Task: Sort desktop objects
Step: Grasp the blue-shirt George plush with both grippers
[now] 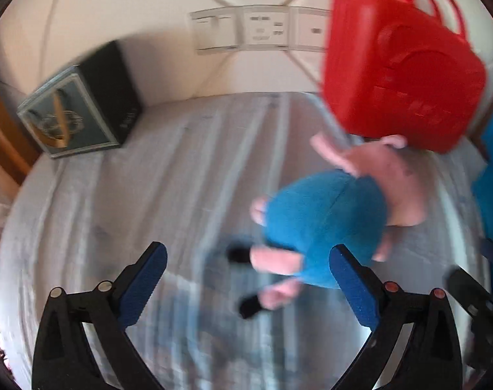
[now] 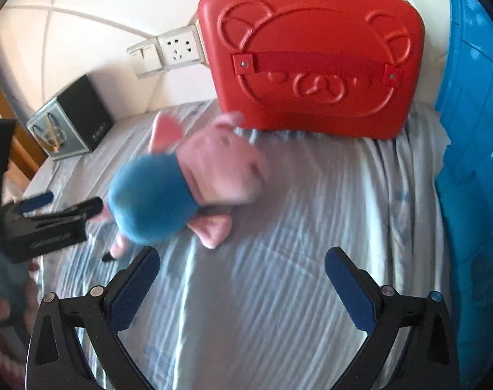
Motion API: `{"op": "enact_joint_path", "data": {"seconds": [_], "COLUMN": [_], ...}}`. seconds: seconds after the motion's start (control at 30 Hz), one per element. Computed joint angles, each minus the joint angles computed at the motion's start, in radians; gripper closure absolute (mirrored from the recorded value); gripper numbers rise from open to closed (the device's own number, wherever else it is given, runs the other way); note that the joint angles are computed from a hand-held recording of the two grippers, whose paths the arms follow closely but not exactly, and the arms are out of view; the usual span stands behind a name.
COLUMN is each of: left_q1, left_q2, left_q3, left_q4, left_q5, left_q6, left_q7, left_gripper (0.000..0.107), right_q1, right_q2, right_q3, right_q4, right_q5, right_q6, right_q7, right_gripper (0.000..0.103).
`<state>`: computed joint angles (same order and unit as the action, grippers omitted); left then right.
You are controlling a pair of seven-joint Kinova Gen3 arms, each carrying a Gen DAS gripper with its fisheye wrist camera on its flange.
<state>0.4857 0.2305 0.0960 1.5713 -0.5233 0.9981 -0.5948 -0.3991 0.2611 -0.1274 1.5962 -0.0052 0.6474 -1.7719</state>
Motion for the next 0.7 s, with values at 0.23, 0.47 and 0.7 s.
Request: {"op": "enact_joint_path", "data": {"seconds": [0.23,0.47,0.7], "left_q1": [0.039,0.001,-0.047], "left_q2": [0.118,0.118,0.140], "left_q3": [0.001,-0.043,-0.039], "left_q4": [-0.060,-0.023,-0.031], "left_q5": [0.096,0.083,0.139], "left_q6": [-0.039,-0.120,-0.199], "left_q7": [-0.048,-0.107,-0.239], "left_gripper": [0.005,0.005,0.005], "right_q1": [0.047,0.087,0.163], "right_q2": [0.046,0.178,0.283], "right_q3": [-0.014,-0.035,-0.120], "right_q4": [-0.048,-0.159,-0.256], "right_q5": [-0.054,-0.114,-0.264], "right_q6": [0.016,0.052,0.000], "right_q7": [0.069,0.206,0.370], "right_gripper": [0.002,0.002,0.002]}}
